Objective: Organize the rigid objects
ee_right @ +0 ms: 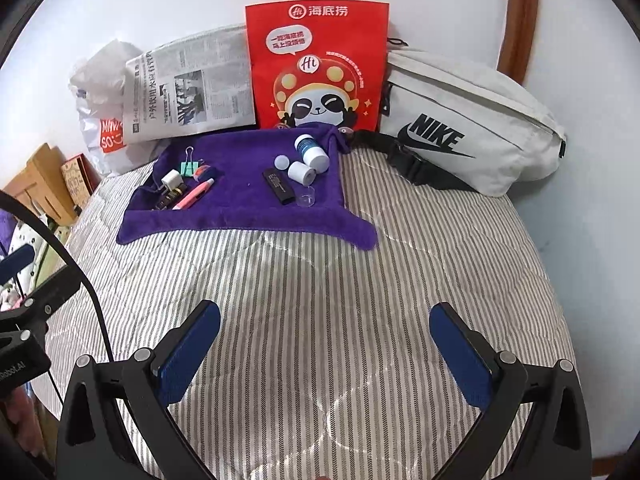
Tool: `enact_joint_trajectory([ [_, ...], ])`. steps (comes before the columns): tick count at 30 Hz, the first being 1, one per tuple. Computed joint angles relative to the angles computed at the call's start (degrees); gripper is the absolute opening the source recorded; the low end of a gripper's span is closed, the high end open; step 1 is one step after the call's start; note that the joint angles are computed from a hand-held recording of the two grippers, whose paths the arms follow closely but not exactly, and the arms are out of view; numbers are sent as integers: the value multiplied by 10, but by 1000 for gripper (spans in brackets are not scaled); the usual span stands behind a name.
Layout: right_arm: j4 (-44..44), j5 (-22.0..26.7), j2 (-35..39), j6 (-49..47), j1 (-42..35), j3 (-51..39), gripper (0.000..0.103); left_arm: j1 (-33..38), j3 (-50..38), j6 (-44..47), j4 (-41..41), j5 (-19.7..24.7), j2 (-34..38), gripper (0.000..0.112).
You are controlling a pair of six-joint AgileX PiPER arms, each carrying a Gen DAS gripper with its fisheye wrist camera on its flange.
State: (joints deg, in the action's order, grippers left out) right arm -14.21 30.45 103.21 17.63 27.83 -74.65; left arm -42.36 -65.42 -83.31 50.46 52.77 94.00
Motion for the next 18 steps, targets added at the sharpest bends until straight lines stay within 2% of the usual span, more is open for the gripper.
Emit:
enact_joint_trajectory([
  [3,-4,2,1,7,3,1,103,-2,-7,0,2,9,8,102],
  [18,-25,-7,-12,31,7,13,103,6,-4,8,-10,-2,10,102],
])
